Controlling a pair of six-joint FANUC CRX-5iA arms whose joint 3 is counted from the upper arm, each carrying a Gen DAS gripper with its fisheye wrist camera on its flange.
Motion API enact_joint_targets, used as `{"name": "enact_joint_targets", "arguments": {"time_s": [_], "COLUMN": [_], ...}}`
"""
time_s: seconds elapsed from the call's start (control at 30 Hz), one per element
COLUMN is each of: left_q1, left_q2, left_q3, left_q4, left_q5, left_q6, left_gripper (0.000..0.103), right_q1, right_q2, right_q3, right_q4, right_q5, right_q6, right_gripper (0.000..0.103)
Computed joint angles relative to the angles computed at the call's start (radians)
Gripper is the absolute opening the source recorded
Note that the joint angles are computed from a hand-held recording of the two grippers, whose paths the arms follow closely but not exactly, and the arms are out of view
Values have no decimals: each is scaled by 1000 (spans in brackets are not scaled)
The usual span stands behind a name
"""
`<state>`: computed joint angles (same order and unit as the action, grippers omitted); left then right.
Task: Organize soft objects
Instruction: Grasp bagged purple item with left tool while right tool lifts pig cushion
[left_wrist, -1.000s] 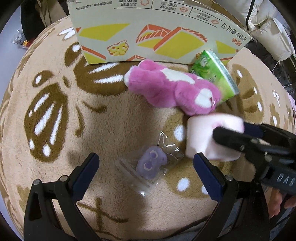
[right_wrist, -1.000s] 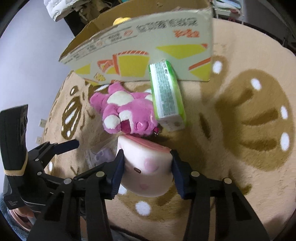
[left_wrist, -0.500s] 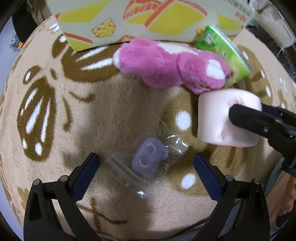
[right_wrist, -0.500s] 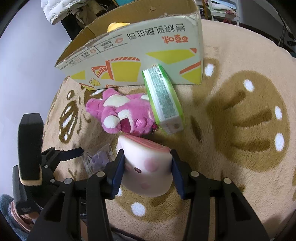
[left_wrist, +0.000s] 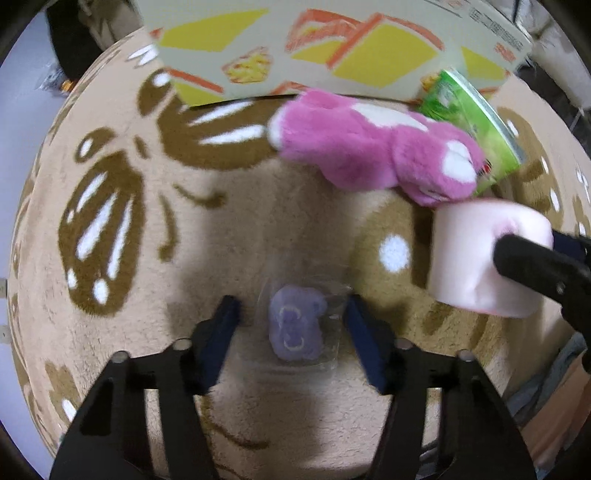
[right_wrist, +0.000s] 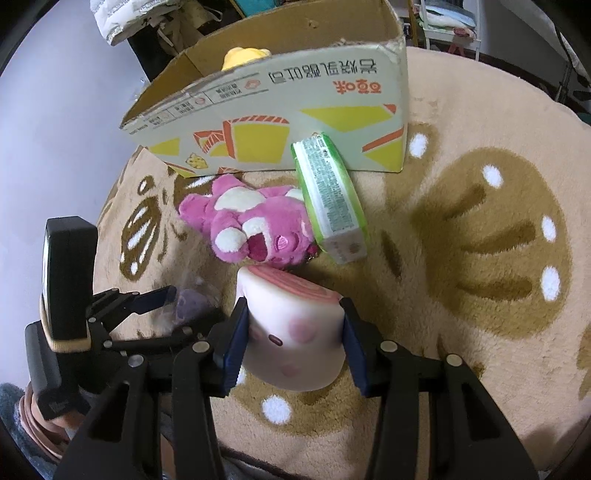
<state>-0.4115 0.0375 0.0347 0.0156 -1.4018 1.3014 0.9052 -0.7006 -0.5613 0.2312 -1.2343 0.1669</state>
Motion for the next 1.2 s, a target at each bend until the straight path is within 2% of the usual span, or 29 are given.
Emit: {"name": "enact_joint_targets", "arguments": {"time_s": [0.1, 0.2, 0.37, 0.6, 0.83, 0.87, 0.97, 1.07, 1.2], "left_q1": [40, 87, 100, 96, 108, 71, 48, 76, 83], "left_q2": [-12, -26, -50, -145, -253, -252, -307, -337, -374], "left_q3": [-8, -28, -33, -93, -159, -146, -170, -202, -236], "left_q4": [18, 49, 49, 105, 175, 176, 181, 234, 294], "left_q5": [1, 7, 9, 66, 194, 214, 316, 416, 489], "left_q6": [5, -27, -56, -108, -141, -111, -101, -159, -180], "left_gripper": [40, 38, 36, 33, 33, 33, 33, 33, 33], "right_q1": [29, 86, 177, 337, 440, 463, 528, 550, 532], "right_q2": [-24, -65, -118, -195, -221, -221, -224, -218, -219], "right_q3": [-14, -40, -70, -110, -163, -168, -187, -195, -211], "right_q4": [32, 95, 185, 333, 522, 554, 656, 720, 785], "right_q5": [-3, -22, -60, -154, -188, -207, -268, -306, -310], "right_q6": [-46, -119, -221, -357, -455, -468, -506, -519, -528], "right_gripper": [50, 50, 50, 50, 50, 50, 50, 50, 50]}}
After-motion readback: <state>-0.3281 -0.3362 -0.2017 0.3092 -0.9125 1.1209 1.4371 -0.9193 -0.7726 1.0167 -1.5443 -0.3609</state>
